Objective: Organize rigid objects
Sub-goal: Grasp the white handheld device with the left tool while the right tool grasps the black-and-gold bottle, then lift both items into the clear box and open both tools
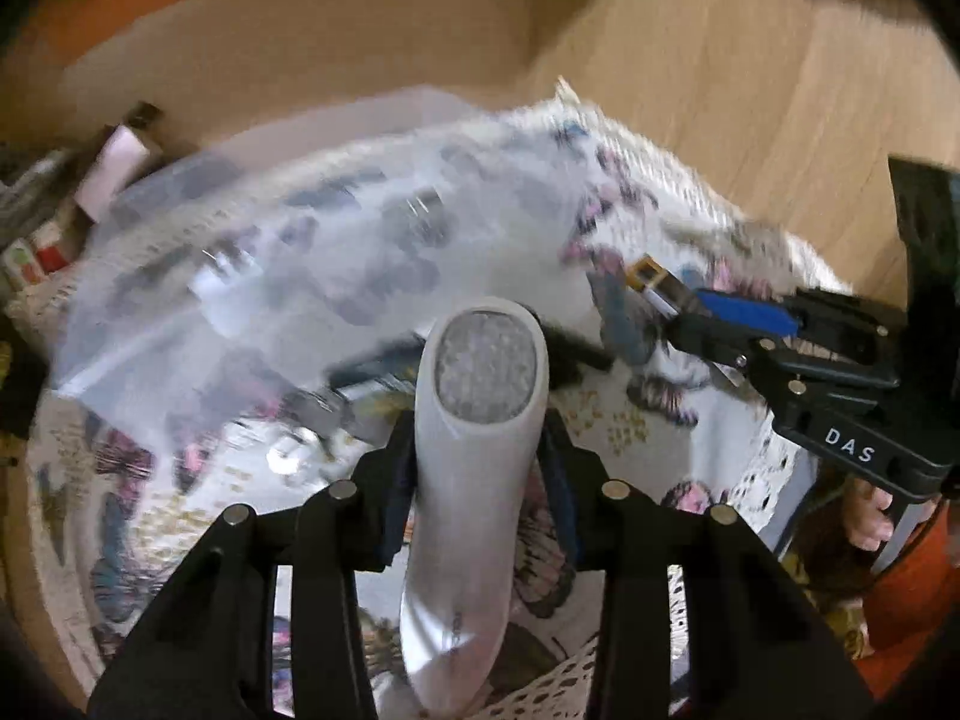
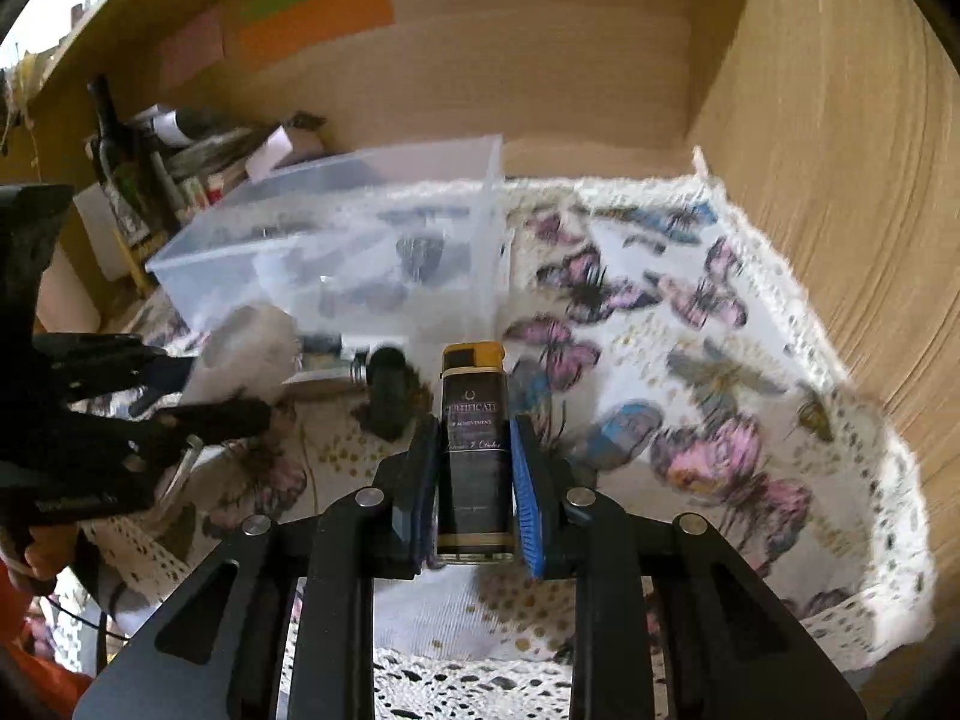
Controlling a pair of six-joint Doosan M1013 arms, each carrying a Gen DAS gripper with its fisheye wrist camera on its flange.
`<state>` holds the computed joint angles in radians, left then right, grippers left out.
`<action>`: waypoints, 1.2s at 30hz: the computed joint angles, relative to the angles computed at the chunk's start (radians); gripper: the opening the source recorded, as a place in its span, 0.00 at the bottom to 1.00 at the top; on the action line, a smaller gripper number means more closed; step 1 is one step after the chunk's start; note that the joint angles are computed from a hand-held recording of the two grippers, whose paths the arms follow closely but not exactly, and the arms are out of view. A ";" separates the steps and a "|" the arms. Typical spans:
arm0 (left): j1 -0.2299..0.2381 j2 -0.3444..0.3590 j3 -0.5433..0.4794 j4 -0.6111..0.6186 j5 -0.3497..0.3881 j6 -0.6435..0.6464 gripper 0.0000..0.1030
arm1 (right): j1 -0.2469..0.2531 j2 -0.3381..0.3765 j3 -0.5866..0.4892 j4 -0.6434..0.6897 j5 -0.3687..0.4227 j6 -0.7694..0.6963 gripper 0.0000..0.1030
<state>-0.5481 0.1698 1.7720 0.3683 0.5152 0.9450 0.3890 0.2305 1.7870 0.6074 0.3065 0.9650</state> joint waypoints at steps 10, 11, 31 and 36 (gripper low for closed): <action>-0.002 -0.110 0.051 0.353 -0.039 -0.379 0.37 | 0.004 -0.019 -0.021 0.290 -0.055 -0.287 0.21; 0.000 -0.120 0.055 0.379 -0.042 -0.406 0.37 | 0.003 -0.019 -0.026 0.333 -0.053 -0.327 0.21; 0.056 -0.116 0.004 0.706 0.062 -0.692 0.37 | 0.046 0.060 -0.194 0.349 -0.017 -0.372 0.21; 0.089 -0.057 -0.033 0.548 0.077 -0.518 0.37 | 0.065 0.115 -0.257 0.145 0.036 -0.188 0.21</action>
